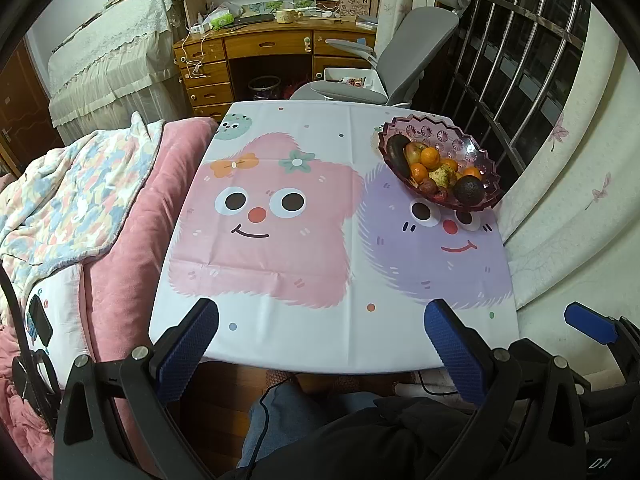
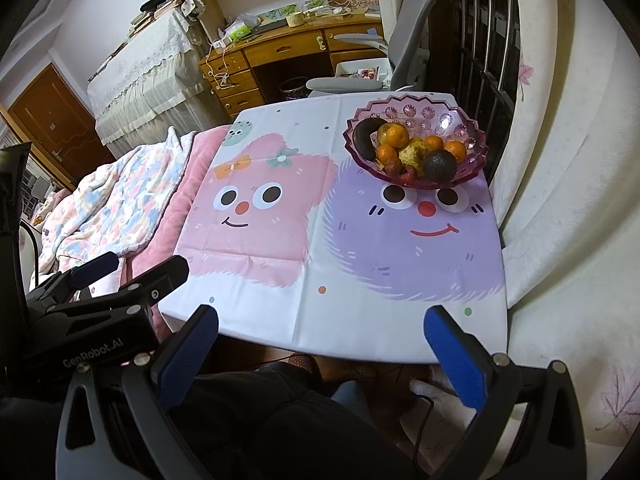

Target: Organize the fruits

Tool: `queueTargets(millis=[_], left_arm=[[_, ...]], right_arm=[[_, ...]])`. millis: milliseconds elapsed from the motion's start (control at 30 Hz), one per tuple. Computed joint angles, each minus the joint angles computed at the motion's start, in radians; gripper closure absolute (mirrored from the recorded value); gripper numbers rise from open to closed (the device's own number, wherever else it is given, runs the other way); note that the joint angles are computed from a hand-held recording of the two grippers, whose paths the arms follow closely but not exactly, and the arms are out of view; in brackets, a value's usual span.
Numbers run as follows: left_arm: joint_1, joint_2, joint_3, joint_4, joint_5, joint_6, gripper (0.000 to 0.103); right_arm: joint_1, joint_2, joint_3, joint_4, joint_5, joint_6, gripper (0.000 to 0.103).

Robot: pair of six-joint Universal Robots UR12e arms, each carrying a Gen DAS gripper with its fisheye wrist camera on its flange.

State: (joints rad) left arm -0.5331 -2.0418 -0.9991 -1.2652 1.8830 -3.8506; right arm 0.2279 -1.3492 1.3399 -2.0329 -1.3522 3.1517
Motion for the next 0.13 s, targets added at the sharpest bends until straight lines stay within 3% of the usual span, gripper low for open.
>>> queueTargets(millis=[133], left_arm=[[0.001, -0.001, 0.001, 0.001, -0.001, 0.001, 0.001]], right_arm=[[0.001, 0.001, -0.002, 0.001, -0.002, 0.002, 0.000]])
